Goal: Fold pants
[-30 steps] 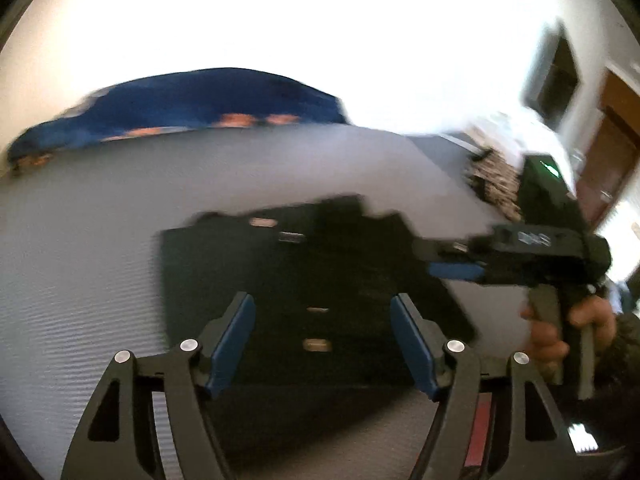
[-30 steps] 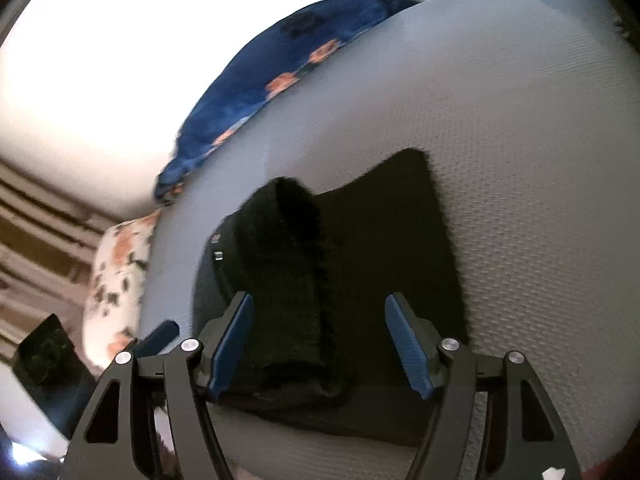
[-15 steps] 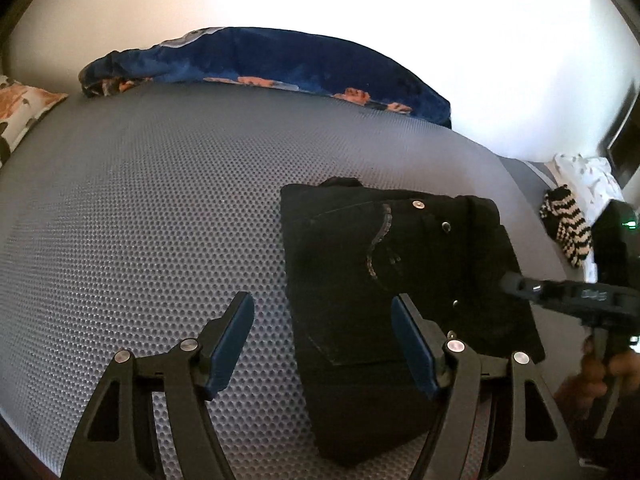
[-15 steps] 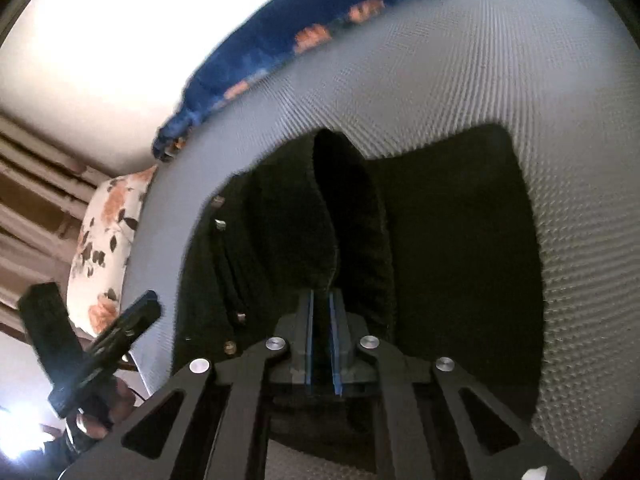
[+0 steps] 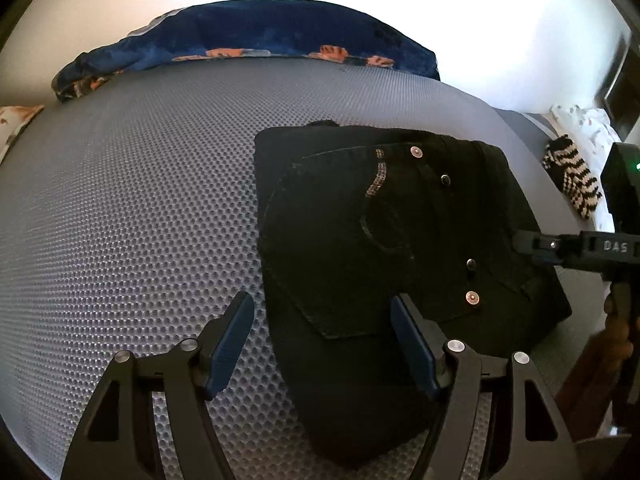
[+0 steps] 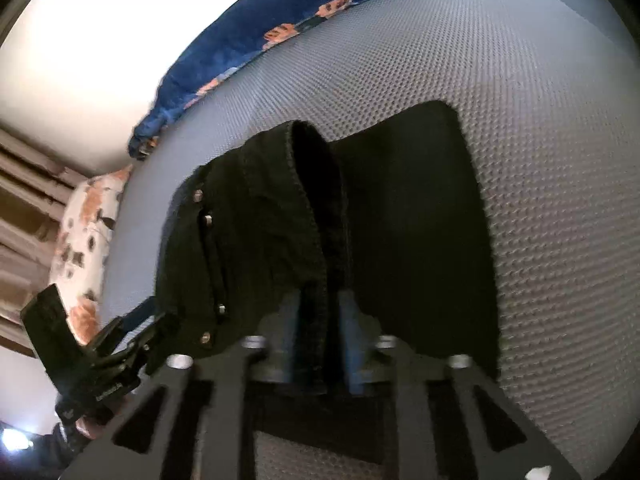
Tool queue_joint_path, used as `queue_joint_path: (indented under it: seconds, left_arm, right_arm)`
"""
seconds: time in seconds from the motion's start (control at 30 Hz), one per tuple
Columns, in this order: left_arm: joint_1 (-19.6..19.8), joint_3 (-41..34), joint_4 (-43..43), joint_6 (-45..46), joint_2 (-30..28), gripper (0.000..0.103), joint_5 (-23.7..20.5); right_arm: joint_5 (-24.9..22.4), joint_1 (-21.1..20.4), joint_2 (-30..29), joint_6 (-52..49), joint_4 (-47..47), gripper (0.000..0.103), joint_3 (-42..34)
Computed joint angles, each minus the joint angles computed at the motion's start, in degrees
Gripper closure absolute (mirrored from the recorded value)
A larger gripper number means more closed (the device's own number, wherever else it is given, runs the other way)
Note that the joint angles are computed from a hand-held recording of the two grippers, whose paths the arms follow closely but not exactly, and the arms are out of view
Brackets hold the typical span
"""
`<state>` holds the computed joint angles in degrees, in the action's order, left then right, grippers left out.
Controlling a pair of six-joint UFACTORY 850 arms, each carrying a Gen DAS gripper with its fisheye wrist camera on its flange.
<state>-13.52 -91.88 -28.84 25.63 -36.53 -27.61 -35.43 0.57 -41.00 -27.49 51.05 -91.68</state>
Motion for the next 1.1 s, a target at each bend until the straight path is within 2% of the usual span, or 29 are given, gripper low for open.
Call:
queue_joint_path:
  seconds: [0.03,0.3,0.5,0.63,0.73,0.8,0.87,0.97,1.1]
  left_arm:
    - [0.04,-0.08,-0.22,0.20,-0.05,0.032,-0.27]
    - [0.24,-2.03,0.13,-1.47,-1.61,0.027,-2.02]
    - [-0.13,-4.16,2.31,-4.54,-3.29,0.024,-3.00]
    - [-0.07,-5.45,2.92,-5.86,-4.28,0.022,-3.65]
    - [0.08,-5.82,2.99,-5.78,-4.54,0.021,-3.84]
    - [0.29,-6.02,2.21,-5.74,-4.50,0.021,-3.91]
    - [0.81,-4.53,-1.07,-4.12,-3.26,0.021,-1.60]
    - [1.91,-2.82,-10.75,2.36,-1.51,0.021,1.25]
    - [2.22,-4.31,-9.41,0.66,-1.99,0.021,1.58]
  right_arm:
    - [-1.43,-0.44,-0.46,-0.69,0.41,0.059,-0.60]
    - [-11.57,-3.93,-5.00,-13.58,10.76,0.059,-4.20]
    - [-21.06,-5.05,-12.30,-18.46,18.30,0.059,-12.50]
    - [-24.04,-4.54,-16.54,-16.51,19.98,0.077,-17.80]
    - [-22.32,-3.98,-15.72,-15.58,20.31,0.083,-16.96]
    - [-19.17,-3.58,-12.62,-15.89,22.07,0.087,-12.79]
    - [-15.77,-2.96,-9.00,-16.08,22.39,0.091,-9.14]
    - [-12.65,-2.31,-5.53,-15.12,22.11,0.092,-6.60]
    - [-9.32,-2.02,-1.32,-15.86,22.59,0.093,-3.70]
